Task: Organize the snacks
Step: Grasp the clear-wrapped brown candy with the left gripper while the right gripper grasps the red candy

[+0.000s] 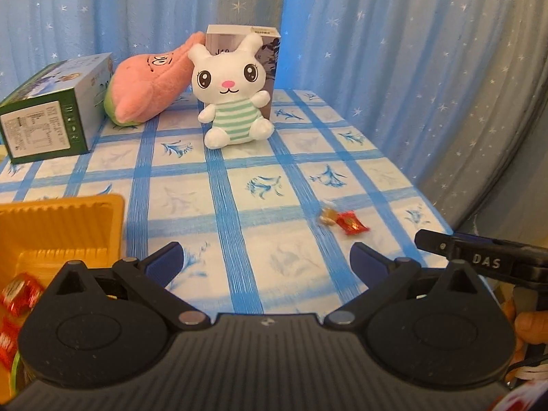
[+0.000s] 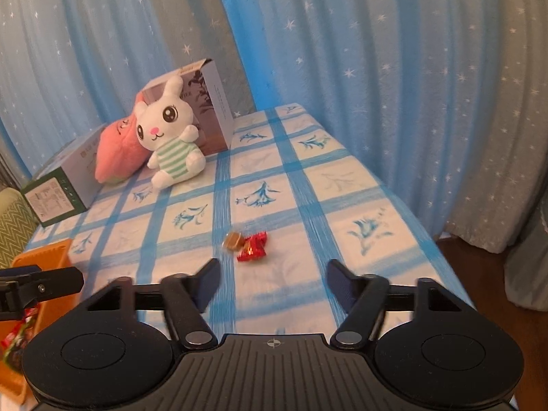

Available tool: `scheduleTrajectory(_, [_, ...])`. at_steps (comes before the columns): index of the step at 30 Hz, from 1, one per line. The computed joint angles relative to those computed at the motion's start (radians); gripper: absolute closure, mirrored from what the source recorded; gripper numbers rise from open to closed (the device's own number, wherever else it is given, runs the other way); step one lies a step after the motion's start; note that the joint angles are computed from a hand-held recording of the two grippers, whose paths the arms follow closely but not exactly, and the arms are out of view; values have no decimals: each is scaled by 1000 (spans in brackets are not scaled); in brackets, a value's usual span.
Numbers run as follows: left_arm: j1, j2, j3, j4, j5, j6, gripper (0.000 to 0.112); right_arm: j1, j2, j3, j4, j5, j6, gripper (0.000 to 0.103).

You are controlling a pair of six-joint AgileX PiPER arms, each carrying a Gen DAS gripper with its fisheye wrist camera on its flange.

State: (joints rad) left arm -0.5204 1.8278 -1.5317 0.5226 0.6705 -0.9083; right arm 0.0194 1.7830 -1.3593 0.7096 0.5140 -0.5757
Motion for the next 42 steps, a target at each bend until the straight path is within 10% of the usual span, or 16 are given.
scheduleTrajectory(18, [95, 224, -226, -101, -20, 167, 10, 114, 372, -351, -150, -32, 61, 71])
scheduleTrajectory(42, [50, 625, -760, -327, 126, 613, 33, 5, 306, -223, -50, -63, -34, 77])
